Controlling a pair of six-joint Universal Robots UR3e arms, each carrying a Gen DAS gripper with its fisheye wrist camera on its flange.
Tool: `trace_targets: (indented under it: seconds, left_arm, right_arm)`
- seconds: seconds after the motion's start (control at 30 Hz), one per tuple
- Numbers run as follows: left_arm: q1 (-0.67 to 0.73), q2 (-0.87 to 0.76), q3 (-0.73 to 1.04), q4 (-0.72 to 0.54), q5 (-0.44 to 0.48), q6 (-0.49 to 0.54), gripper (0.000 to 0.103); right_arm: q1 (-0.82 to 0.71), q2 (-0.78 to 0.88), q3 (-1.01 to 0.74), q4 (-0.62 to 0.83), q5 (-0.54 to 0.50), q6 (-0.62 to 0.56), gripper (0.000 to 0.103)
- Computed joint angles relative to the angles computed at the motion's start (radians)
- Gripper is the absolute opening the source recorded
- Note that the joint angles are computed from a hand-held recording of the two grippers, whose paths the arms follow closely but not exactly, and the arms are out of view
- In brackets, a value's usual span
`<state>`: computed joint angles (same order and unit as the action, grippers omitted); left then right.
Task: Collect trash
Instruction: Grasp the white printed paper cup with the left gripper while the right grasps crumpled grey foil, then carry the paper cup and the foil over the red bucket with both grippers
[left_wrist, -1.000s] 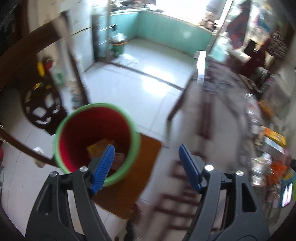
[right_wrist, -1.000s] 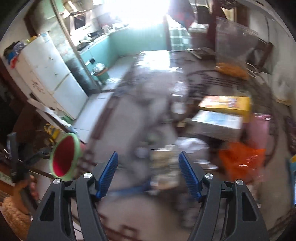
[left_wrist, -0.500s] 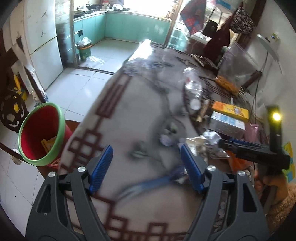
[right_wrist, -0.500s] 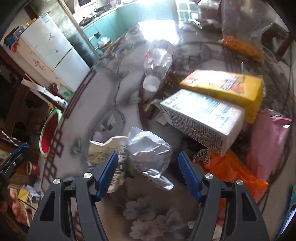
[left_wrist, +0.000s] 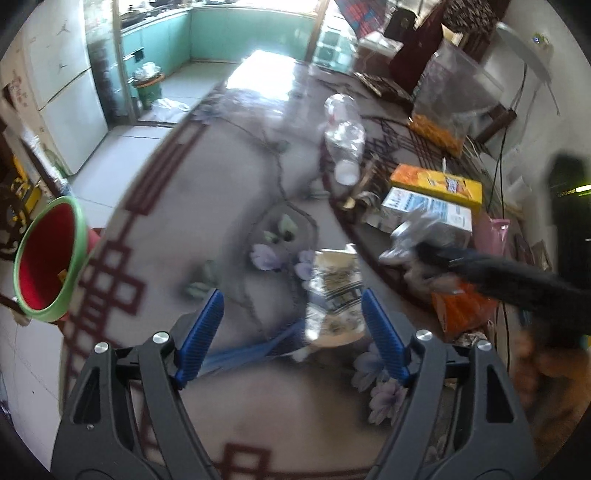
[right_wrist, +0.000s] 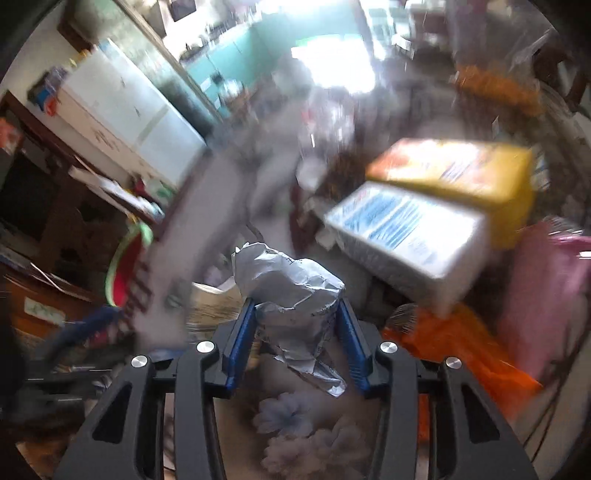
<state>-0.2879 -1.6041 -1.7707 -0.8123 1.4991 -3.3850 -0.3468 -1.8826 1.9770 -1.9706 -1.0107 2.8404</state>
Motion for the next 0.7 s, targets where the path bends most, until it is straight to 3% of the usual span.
trace_targets:
  seconds: [0.23, 0.4, 0.43, 0.5, 0.7]
  left_arm:
    - [-0.055, -0.19, 0.118, 0.018, -0.006, -0.015, 0.074]
    - [-0.078, -0.277, 0.171, 0.017, -0.001, -0.013, 0.073]
    - [-0.08, -0.287, 0.174, 0.016, -0.003, -0.014, 0.069]
    - [-0.072, -0.298, 0.183, -0.007, -0.026, -0.019, 0.042]
    - [-0.043, -0.231, 0.13, 0.027, -0.059, -0.02, 0.031]
  right_arm:
    - [-0.209, -0.283, -0.015, 0.285, 0.116, -0.127, 0.044]
    - [-0.255, -0.327, -0.045, 0.375, 0.136, -0.153, 0.044]
    - [-0.256, -0.329, -0.048, 0.376, 0.135, -0.147, 0.044]
    - [-0.263, -0.344, -0.042, 0.378, 0.136, -0.142, 0.044]
    - [-0.273, -0.372, -0.054, 0.391, 0.149, -0.127, 0.044]
